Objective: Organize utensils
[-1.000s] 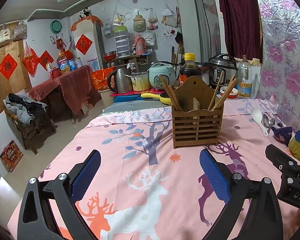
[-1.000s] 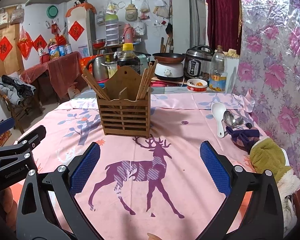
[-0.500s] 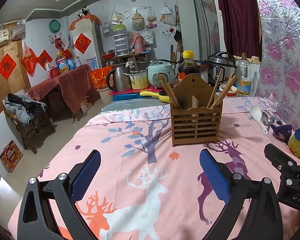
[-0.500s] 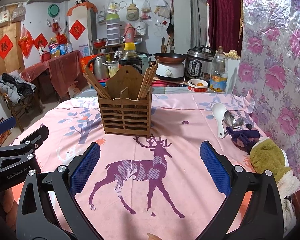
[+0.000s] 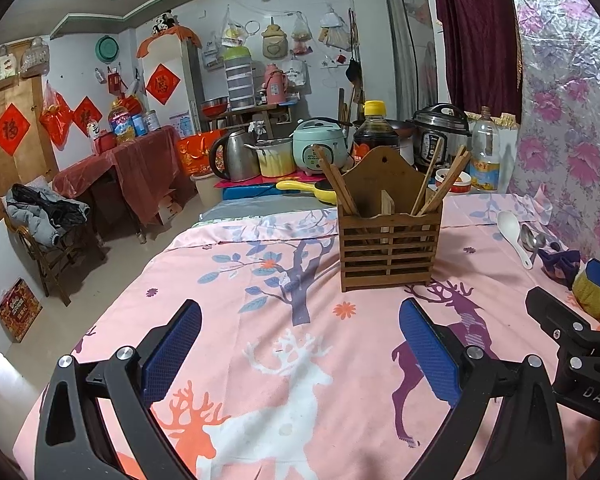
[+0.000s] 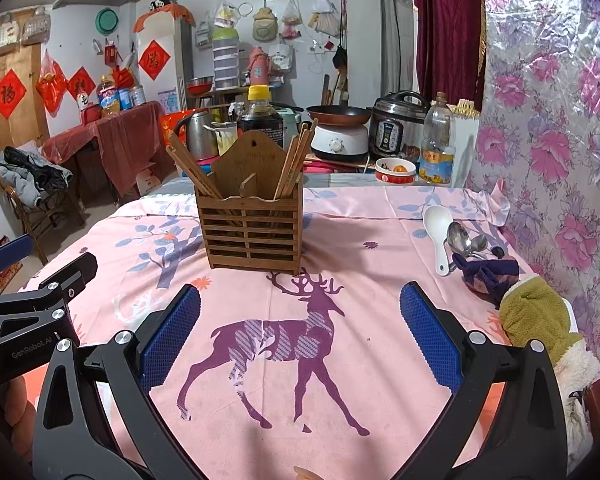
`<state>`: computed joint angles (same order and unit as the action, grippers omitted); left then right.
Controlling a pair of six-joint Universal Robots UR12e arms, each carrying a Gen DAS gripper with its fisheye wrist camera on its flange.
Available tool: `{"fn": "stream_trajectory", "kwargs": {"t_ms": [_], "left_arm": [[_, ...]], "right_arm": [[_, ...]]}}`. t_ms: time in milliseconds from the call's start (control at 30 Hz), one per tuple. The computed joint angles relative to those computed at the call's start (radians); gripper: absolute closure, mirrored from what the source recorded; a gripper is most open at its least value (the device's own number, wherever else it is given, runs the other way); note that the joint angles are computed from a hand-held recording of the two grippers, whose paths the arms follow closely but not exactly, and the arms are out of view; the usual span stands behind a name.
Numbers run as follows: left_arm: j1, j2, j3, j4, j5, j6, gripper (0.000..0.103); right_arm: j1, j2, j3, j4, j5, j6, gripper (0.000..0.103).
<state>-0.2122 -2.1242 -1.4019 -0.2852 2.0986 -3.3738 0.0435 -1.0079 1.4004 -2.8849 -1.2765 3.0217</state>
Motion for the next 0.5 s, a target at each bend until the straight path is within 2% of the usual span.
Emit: {"fn": "stream_trajectory", "kwargs": {"t_ms": [500], "left_arm": [[-0.001, -0.001, -0.001, -0.005, -0.001, 0.005, 0.006]], "right_arm": [[-0.001, 0.0, 0.0, -0.002, 0.001, 0.0, 0.006]]}}
